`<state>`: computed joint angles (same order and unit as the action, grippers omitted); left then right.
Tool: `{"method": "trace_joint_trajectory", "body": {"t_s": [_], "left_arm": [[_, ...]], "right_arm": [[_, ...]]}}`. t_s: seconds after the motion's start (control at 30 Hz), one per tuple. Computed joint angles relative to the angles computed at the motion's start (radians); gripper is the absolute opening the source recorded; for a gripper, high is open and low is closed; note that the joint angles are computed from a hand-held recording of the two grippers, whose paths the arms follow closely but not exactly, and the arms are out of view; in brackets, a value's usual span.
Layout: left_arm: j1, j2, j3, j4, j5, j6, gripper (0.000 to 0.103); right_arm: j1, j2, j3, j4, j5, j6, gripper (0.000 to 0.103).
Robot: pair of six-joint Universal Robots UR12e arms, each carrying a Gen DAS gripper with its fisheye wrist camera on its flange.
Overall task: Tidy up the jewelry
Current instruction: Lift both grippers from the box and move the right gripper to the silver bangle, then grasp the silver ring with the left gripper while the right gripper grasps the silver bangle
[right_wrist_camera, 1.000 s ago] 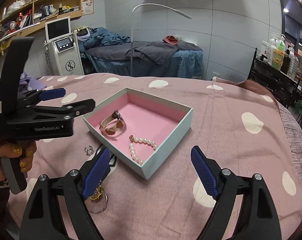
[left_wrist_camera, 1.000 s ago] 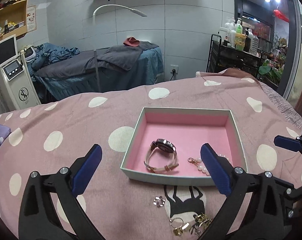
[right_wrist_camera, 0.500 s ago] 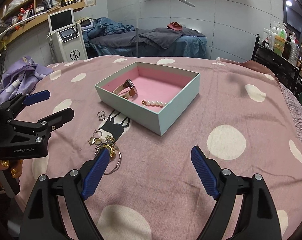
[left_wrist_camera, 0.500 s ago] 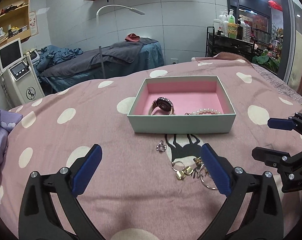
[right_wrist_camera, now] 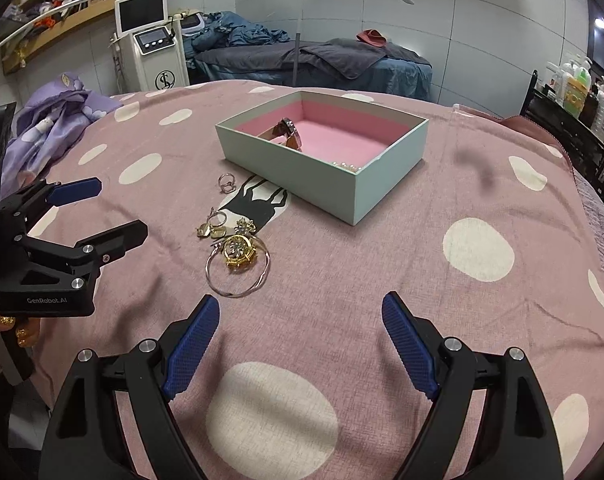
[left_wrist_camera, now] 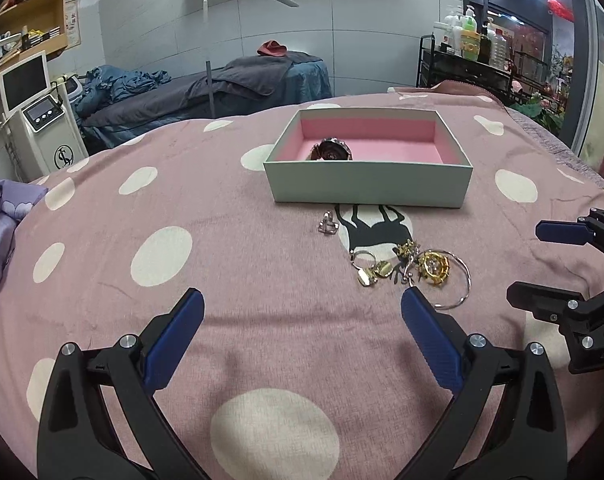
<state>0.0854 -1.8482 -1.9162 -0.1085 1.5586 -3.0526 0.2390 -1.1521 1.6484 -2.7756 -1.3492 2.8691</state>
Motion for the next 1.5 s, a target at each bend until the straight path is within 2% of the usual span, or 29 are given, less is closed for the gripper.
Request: {"method": "trace_joint_trajectory", "body": {"t_s": [0.13, 0.27, 0.4, 0.57, 0.67, 0.77, 1.0, 1.5], "left_arm": [[-0.009, 0.001, -0.008, -0.01, 0.018, 0.025, 0.097], [-0.002, 0.005, -0.01, -0.031, 0.008, 0.002, 0.097], [0.006, 0.01, -0.015, -0.017, 0.018, -0.014, 0.097], [0.02, 0.018, -0.022, -0.009, 0.032, -0.029, 0.097], [0.027, 0.022, -0.026, -0.012, 0.025, -0.037, 0.097], [0.029, 0.022, -0.026, -0.016, 0.021, -0.031, 0.097], [0.024, 0.014, -0.019, -0.027, 0.014, -0.02, 0.097], [0.018, 0.012, -0.018, -0.026, 0.006, -0.007, 0.097]], "right_arm": [[0.008, 0.001, -0.001, 0.021, -0.003, -0.039, 0.081], [0.021, 0.012, -0.022, 0.053, -0.011, -0.086, 0.08], [0.044, 0.032, -0.055, 0.088, -0.047, -0.143, 0.077], [0.064, 0.06, -0.098, 0.126, -0.071, -0.168, 0.073], [0.069, 0.072, -0.115, 0.15, -0.07, -0.169, 0.065], [0.067, 0.077, -0.121, 0.154, -0.058, -0.16, 0.065], [0.062, 0.077, -0.121, 0.161, -0.03, -0.162, 0.048], [0.046, 0.067, -0.114, 0.165, 0.016, -0.127, 0.048]]}}
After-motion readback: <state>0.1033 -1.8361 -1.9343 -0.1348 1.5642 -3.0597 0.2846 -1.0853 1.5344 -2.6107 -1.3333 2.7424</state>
